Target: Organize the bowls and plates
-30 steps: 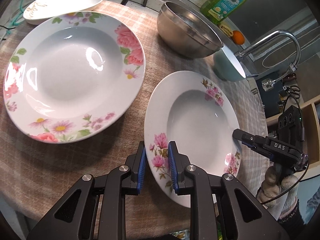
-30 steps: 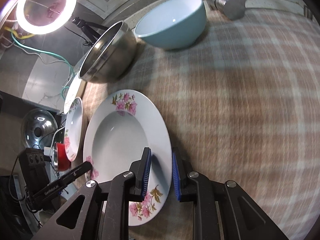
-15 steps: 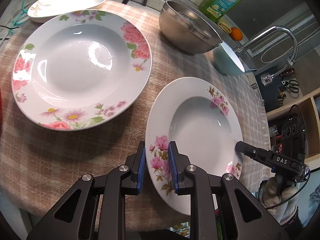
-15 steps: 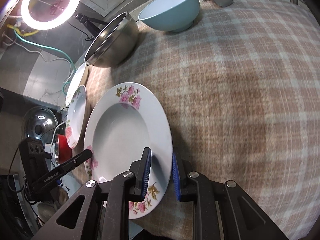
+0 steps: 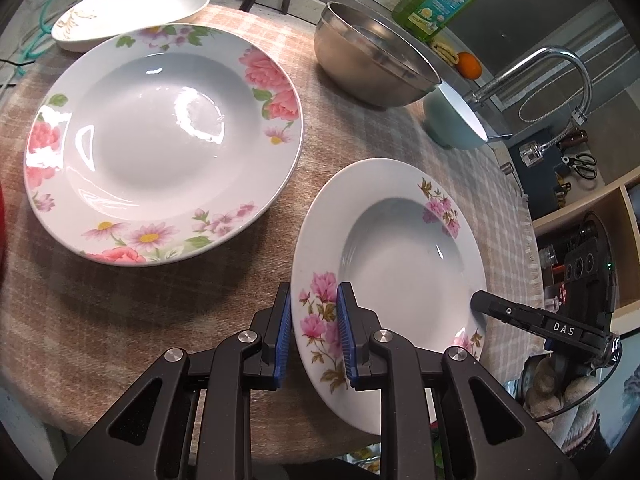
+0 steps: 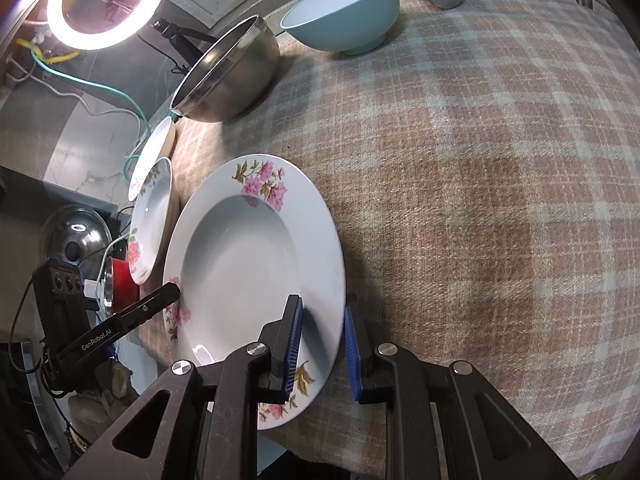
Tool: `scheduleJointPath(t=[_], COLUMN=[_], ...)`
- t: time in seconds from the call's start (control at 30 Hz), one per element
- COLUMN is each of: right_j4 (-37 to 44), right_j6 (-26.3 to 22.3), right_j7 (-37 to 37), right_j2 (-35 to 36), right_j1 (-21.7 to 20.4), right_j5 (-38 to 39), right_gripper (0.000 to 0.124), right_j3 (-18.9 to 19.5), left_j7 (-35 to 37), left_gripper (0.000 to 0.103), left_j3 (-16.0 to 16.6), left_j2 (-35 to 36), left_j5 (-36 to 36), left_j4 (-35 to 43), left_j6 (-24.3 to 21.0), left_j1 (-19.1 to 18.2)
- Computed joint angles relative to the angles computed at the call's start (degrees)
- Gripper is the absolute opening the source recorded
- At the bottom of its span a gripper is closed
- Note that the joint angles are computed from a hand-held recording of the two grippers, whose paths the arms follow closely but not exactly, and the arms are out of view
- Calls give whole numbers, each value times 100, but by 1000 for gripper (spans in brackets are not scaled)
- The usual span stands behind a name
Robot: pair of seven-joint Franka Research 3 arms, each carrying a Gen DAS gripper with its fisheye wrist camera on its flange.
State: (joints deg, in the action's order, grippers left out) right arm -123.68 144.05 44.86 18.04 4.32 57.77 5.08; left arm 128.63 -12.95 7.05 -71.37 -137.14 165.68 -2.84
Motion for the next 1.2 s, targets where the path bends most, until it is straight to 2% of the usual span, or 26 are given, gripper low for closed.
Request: scheduleJointPath(t=[0.1,0.23,0.3,0.37,0.73,0.83,0.97,1.2], right_j4=[6,-95,-142,-184,-264,-307,-321,-188], right_j6=[9,373,540,707,1082,1200,1238,1160], right_j7=[-9,-29,-71,-106,-141,-319,-654,-1154], right_j2=[3,-86,-142,-199,-419,-522,-652,-767], right_j1=[5,128,153,178,218,260,313,498], right_j5=[0,-157,-168,-179,-196,-40,323,1112], right_gripper=[21,22,35,39,43,43,43,43], right_j3=[9,14,29,36,63,114,174,207], left_j7=[27,-9,-50,-128,-365,-382,-381,-302], left_gripper=[20,21,21,21,23,23,30,30], left_j3=[11,31,49,76,418,531,688,909], left_j2=[-12,-86,-140,-203,-848,-1012,-1162,-1342], left_j5=[-2,74,159,243,289,229,148,66], left_j4=[-11,-91,-153,-222,-811,-927,-1041,-1146], left_j6=[-43,20,108,157,130,133,166,54], left_j1=[19,3,-13,-13,-78,-148,-200,-157])
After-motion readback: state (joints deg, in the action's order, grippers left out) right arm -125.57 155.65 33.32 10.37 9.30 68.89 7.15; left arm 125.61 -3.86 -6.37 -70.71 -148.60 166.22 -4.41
